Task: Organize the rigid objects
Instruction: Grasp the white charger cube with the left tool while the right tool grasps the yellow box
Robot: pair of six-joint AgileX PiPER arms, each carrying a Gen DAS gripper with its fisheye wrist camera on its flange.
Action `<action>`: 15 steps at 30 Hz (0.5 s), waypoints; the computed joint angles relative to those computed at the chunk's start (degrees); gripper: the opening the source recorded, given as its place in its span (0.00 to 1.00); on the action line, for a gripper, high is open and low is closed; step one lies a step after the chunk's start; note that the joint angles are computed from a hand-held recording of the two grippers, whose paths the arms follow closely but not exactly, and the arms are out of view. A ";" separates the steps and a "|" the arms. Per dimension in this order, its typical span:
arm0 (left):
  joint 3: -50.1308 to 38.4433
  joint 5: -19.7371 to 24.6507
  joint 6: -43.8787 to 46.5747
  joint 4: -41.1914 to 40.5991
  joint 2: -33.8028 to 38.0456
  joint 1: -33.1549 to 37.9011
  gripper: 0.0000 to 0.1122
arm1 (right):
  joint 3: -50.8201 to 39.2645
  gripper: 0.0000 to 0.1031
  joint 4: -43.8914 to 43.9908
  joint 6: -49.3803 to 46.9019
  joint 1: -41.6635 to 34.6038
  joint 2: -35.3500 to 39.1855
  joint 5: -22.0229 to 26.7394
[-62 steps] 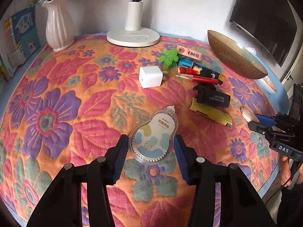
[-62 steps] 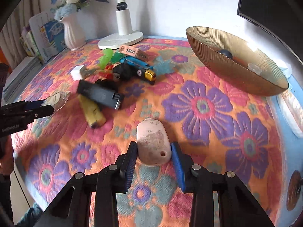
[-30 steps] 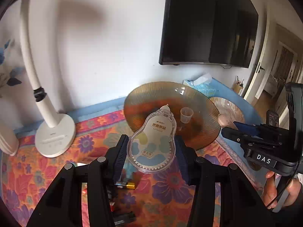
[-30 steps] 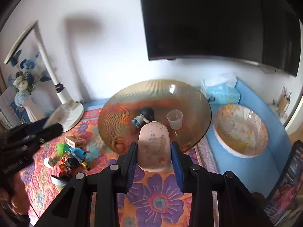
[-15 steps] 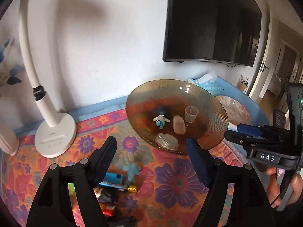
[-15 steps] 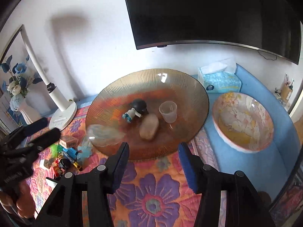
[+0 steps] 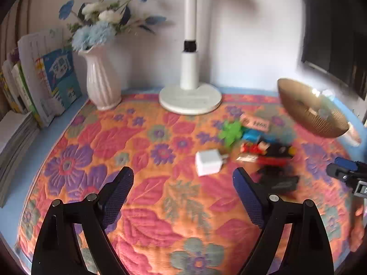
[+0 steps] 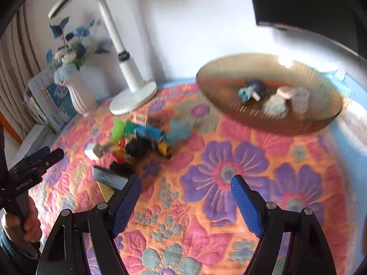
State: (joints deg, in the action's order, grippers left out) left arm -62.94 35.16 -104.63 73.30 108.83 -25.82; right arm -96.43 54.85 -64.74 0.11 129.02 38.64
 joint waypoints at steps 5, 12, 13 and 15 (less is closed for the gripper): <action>2.93 -8.56 -3.56 1.22 0.97 4.88 0.78 | 1.71 0.79 -3.08 -0.69 2.36 0.36 -4.76; 1.37 -8.19 3.05 -3.57 2.04 4.32 0.78 | 4.60 0.82 -5.40 -0.88 4.56 -1.04 -10.13; 1.42 -8.17 3.36 -3.40 1.93 4.09 0.78 | 4.57 0.82 -5.46 -1.04 4.60 -1.08 -9.89; 0.68 -7.98 7.77 -6.89 1.61 3.87 0.78 | 4.26 0.82 -5.98 -0.90 4.18 -1.54 -7.38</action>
State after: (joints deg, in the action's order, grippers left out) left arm -62.26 27.17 -96.86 66.41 110.44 -21.95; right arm -92.17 48.86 -65.64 4.29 127.48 31.25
